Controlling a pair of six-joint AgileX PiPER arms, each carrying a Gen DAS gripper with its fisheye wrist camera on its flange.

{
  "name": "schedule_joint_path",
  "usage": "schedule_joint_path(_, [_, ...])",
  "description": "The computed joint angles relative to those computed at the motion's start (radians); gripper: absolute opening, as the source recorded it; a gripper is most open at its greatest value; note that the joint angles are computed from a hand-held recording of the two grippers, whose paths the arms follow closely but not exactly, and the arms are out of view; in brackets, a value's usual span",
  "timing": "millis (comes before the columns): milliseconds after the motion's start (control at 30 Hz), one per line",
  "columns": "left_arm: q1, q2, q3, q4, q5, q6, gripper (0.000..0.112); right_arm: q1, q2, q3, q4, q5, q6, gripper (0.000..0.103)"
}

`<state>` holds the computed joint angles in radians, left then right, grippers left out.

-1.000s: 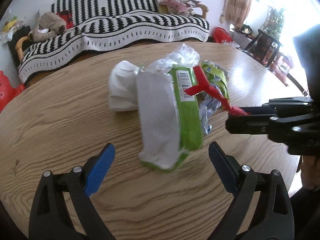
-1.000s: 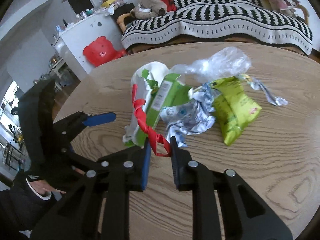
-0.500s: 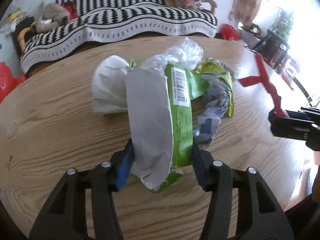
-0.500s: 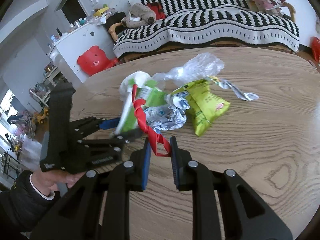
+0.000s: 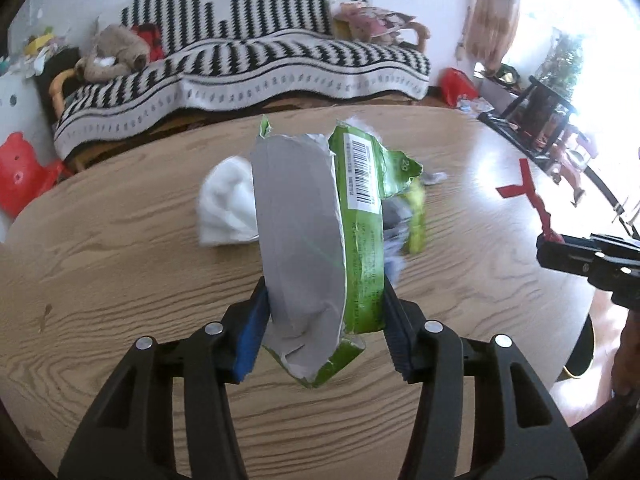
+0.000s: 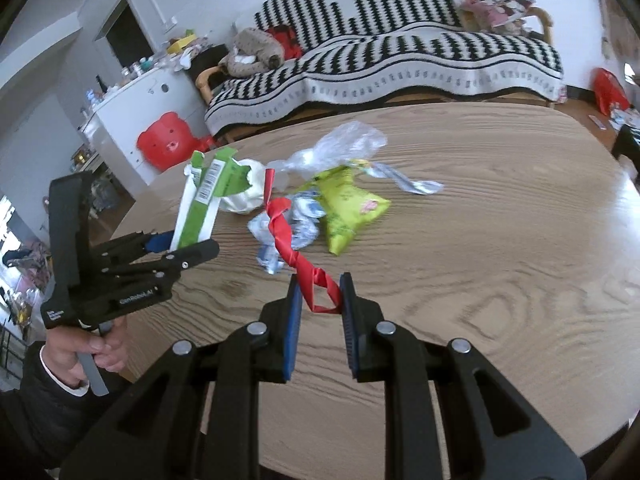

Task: Collect trash
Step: 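Carry the green bag and red ribbon over the black bin with both tools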

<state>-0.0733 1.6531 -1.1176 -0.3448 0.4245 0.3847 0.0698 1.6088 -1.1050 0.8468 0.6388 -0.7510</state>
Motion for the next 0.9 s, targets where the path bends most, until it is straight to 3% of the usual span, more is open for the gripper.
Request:
schedule_joint_path(233, [-0.24, 0.011, -0.056, 0.123, -0.001, -0.184, 0.051, -0.236, -0.126, 0.133, 0.03, 0.049, -0.106, 0.02])
schedule_joint_path(467, [-0.497, 0.105, -0.182, 0.277, 0.021, -0.39, 0.051, -0.639, -0.196, 0.238, 0.081, 0.165, -0.334, 0.02])
schedule_joint_path(700, [-0.716, 0.292, -0.418, 0.288, 0.087, -0.438, 0.051, -1.113, -0.109, 0.231, 0.092, 0.278, -0.557, 0.02])
schedule_joint_path(900, [-0.857, 0.488, -0.662, 0.246, 0.166, -0.405, 0.052, -1.374, 0.036, 0.154, 0.058, 0.28, -0.633, 0.02])
